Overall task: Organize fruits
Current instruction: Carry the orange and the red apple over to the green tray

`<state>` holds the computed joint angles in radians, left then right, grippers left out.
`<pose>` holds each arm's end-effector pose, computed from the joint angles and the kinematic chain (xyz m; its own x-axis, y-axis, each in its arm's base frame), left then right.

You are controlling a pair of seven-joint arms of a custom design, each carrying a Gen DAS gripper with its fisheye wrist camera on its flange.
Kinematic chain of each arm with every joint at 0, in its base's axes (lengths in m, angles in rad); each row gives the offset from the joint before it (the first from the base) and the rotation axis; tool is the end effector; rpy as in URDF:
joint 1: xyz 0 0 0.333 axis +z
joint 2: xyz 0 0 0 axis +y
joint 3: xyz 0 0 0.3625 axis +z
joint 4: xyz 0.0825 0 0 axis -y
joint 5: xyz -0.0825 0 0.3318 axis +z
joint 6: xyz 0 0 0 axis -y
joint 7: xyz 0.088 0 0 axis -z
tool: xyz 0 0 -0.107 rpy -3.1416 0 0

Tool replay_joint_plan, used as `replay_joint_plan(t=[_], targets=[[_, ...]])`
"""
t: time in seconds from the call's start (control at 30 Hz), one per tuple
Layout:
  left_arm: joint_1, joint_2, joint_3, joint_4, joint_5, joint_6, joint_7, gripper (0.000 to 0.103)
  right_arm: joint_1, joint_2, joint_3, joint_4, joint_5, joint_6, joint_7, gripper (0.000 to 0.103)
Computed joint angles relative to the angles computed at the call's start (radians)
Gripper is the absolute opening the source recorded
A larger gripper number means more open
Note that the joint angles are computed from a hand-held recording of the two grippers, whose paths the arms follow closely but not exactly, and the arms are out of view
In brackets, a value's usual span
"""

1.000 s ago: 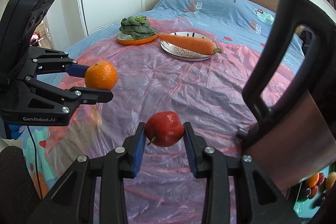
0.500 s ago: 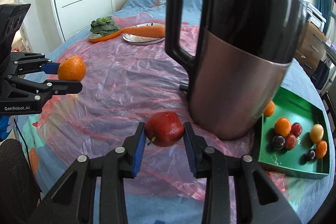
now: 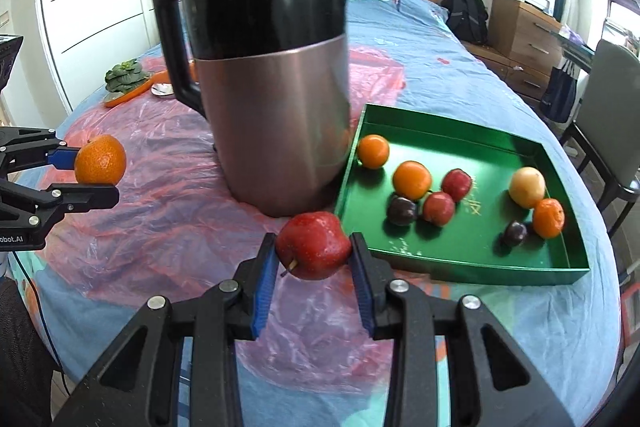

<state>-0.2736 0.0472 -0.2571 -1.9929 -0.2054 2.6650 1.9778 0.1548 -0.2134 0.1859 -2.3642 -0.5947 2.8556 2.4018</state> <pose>0.4928 -0.2787 0.5797 -0.6923 -0.7201 -0.0467 -0.5582 0.5754 -0.5977 0.4200 0.1885 0.5566 0.0431 -0.9988 -0.0224 -0.7171 -0.0153 -0.6968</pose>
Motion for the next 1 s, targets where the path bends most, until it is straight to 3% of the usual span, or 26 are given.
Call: replay_joint_plan(t=[0.2,0.57,0.83,1.0], targets=[[-0.048,0.066,-0.032,0.086,0.052,-0.037,-0.038,0.038,-0.07,-0.054,-0.03,-0.081,-0.014,0.043,0.005,0.062],[-0.133,0.222,-0.07,0.29,0.12,-0.095,-0.079,0.038,-0.243,-0.094,-0.026,-0.152,-0.031,0.136,-0.003,0.062],[-0.212,0.38,-0.045,0.511,0.207,-0.132,-0.182,0.038,-0.333,-0.018,-0.021,-0.09,-0.053,0.202,-0.039,0.062],[-0.278,0.505,-0.001,0.698,0.283,-0.168,-0.288,0.038,-0.324,0.084,-0.054,0.004,-0.077,0.22,-0.054,0.062]])
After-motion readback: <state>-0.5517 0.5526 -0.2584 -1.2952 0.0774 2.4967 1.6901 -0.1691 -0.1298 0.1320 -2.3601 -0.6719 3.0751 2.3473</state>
